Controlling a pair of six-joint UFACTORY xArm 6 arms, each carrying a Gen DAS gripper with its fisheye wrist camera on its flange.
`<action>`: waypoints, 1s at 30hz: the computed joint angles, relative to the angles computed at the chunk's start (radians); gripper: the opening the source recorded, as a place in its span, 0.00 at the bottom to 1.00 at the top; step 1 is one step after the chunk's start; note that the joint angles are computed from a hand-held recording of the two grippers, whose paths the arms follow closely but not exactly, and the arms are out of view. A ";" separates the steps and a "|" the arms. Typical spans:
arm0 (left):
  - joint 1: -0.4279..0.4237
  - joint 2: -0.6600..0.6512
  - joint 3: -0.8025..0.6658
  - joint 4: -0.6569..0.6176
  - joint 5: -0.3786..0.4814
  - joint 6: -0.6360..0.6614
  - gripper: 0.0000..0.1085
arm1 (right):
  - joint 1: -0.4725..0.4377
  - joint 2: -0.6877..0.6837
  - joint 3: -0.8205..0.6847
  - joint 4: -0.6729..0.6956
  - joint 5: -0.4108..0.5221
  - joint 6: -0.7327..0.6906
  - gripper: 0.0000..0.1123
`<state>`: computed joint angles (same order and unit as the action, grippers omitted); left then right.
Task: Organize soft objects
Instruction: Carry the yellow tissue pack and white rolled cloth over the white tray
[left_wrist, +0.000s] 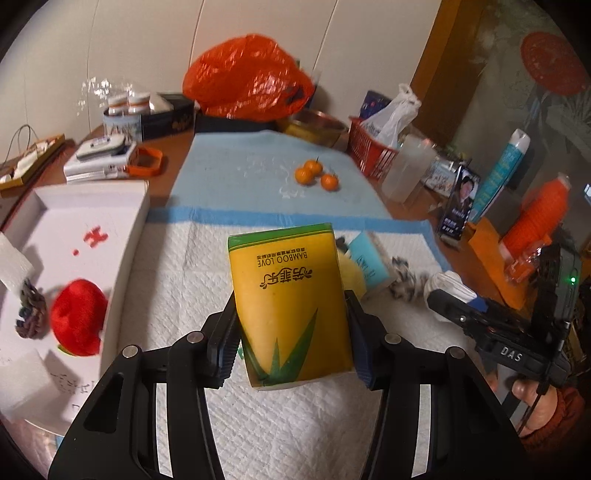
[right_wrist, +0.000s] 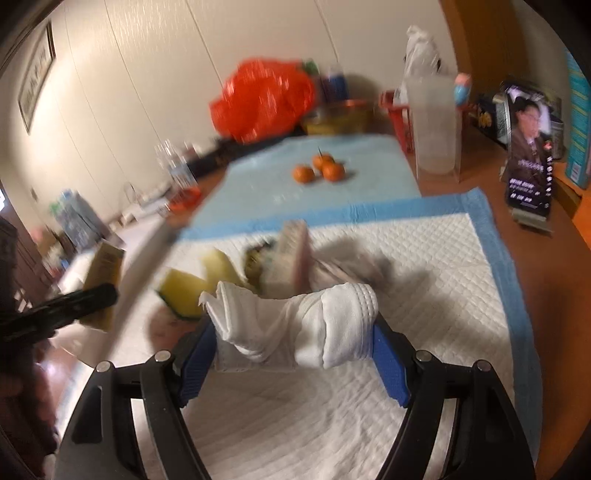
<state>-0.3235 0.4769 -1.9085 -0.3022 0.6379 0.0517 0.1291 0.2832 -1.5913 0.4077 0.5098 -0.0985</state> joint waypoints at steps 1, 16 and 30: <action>0.000 -0.013 0.010 -0.006 -0.012 0.008 0.47 | 0.004 -0.020 0.018 0.016 -0.021 -0.007 0.69; 0.056 -0.223 0.200 -0.062 -0.180 0.090 0.47 | 0.112 -0.044 -0.105 0.123 -0.111 -0.078 0.69; 0.142 -0.329 0.314 -0.090 -0.237 0.108 0.47 | 0.209 0.101 -0.377 0.146 -0.069 -0.040 0.69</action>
